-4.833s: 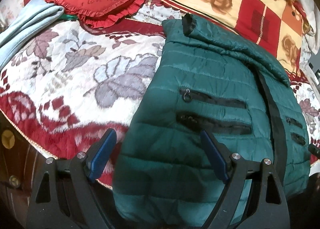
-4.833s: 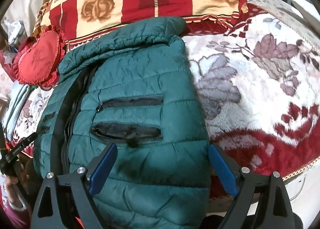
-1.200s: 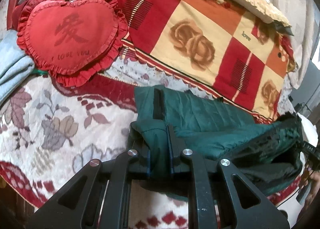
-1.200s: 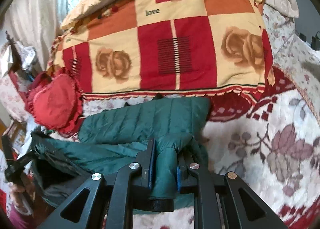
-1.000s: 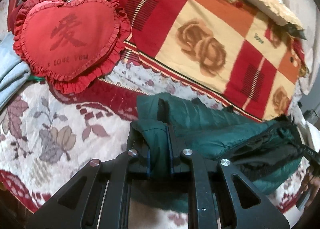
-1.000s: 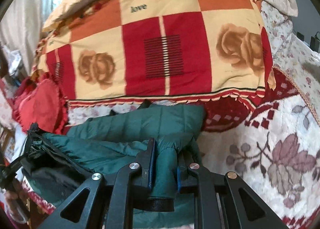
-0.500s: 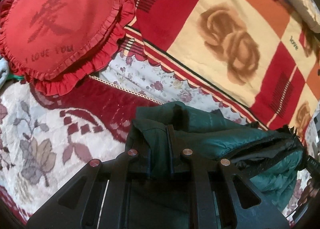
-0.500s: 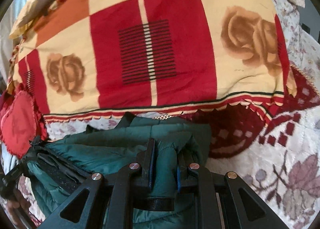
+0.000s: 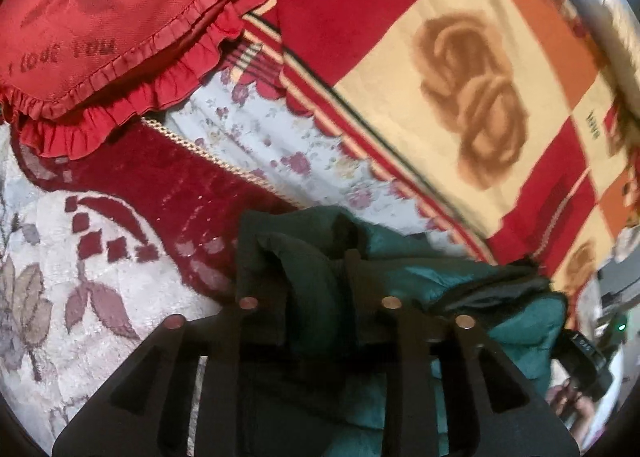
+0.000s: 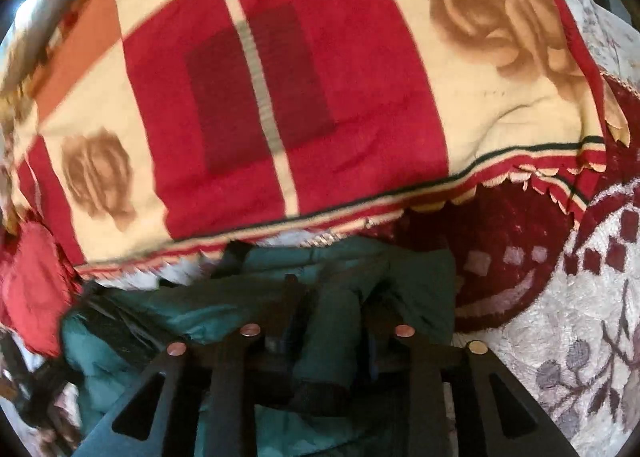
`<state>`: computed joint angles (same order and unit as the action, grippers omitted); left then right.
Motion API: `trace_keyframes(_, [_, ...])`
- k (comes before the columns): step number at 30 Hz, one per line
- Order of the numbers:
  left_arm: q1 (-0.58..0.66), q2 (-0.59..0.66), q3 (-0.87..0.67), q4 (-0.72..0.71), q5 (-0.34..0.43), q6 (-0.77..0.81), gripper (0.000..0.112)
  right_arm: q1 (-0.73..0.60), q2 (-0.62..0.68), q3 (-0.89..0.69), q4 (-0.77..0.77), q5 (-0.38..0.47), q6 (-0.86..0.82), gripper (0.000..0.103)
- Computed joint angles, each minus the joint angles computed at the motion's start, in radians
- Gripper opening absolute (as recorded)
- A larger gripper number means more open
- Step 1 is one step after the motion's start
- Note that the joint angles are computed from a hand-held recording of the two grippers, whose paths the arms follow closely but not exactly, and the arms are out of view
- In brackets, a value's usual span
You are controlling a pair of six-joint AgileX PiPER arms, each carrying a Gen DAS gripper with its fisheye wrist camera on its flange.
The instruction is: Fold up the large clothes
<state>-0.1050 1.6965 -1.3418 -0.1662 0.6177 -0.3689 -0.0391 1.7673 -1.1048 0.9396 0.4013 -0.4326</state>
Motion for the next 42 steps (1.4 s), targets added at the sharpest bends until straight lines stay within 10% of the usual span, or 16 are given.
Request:
trace_keyframes(4, [0.018,-0.080,0.024,-0.039,-0.011,0.018,0.064,0.012,-0.128,0.060,-0.010,-0.032,0.020,0.085])
trace_keyframes(12, [-0.054,-0.226,0.136,0.178,-0.070,-0.176,0.079,0.202,-0.298,0.029,-0.446,0.013,0.311,0.084])
trace_keyframes(23, [-0.236,-0.008,0.083,0.573,0.083,-0.465,0.080,0.591,0.122,-0.292,-1.217,0.016,0.932,0.062])
trace_keyframes(35, [-0.201,0.092,0.072,0.558,0.009,-0.460,0.086,0.497,0.317,-0.401,-1.007,-0.002,0.830,0.065])
trace_keyframes(42, [-0.240,0.039,0.082,0.631,0.061,-0.508,0.086,0.486,0.128,-0.219,-0.913,-0.058,0.780,0.065])
